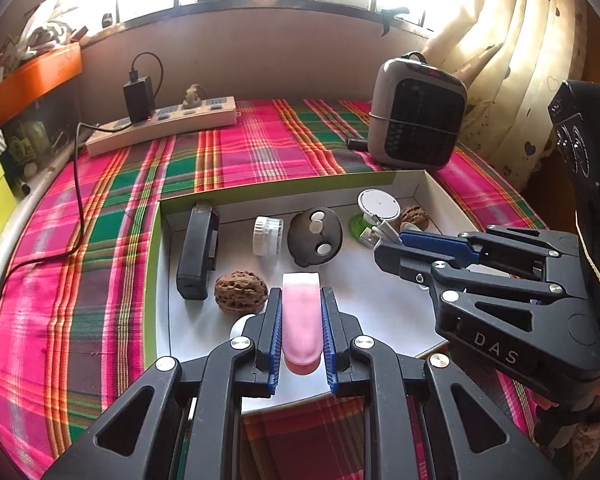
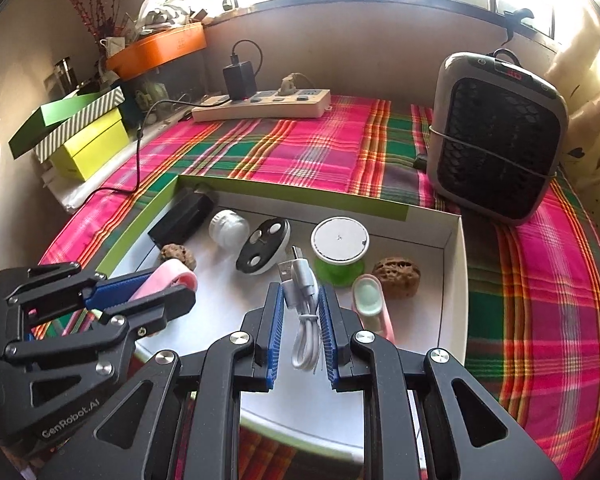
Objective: Organize objects
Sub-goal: 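Carry the white cable with the right gripper into the tray while the left gripper carries the pink strip, then open the right gripper to release the cable while the left gripper releases the pink strip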
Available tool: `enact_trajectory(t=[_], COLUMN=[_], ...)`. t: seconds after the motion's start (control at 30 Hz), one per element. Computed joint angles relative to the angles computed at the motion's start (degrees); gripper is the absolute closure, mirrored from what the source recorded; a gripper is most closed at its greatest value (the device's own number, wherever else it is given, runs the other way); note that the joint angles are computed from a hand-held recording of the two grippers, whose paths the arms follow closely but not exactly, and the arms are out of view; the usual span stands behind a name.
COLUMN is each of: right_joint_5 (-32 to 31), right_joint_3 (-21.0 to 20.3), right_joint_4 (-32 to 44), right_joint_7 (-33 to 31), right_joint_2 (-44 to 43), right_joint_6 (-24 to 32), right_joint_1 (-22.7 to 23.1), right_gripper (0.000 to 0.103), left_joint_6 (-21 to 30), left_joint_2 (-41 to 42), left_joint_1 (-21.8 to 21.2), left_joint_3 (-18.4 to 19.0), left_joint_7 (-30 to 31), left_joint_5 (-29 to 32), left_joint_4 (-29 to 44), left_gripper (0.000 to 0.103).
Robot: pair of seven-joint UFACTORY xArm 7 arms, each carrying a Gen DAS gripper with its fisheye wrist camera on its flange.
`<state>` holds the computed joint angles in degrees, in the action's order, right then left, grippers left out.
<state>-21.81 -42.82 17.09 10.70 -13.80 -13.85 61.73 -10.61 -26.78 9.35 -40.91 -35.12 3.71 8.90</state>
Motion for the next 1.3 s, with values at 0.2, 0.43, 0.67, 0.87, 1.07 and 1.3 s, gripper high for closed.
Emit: enact_trajectory(t=[0.2, 0.43, 0.67, 0.87, 1.07, 1.3], right_joint_5=[-0.8, 1.3, 1.0, 0.1, -3.0, -7.2], right_joint_3=[-4.9, -6.6, -7.2, 0.7, 4.3, 7.8], right_joint_4=[1.7, 2.7, 3.4, 3.6, 3.9, 4.5], right_joint_7=[0.8, -0.5, 0.2, 1.6, 4.3, 8.0], right_joint_2=[1.7, 3.0, 4.6, 6.6, 7.4, 8.2], right_joint_6=[0.3, 0.9, 0.9, 0.2, -0.2, -0.3], right_joint_1=[5.0, 7.7, 8.7, 1.1, -3.1, -7.3], right_gripper=[0.084, 0.084, 0.084, 0.084, 0.084, 0.084], left_joint_6=[-0.2, -0.1, -0.8, -0.6, -0.8, -1.0], left_joint_2=[1.1, 1.7, 2.1, 3.5, 3.6, 4.4], left_joint_1=[1.4, 4.2, 5.7, 6.1, 6.3, 6.0], left_joint_3=[-1.3, -4.3, -5.8, -5.9, -6.0, -5.2], left_joint_7=[0.1, -0.2, 0.4, 0.5, 1.0, 1.8], left_joint_5=[0.1, 0.2, -0.2, -0.5, -0.9, -1.6], left_joint_4=[0.6, 1.2, 1.3, 1.7, 1.6, 1.7], left_gripper=[0.087, 0.087, 0.087, 0.087, 0.087, 0.087])
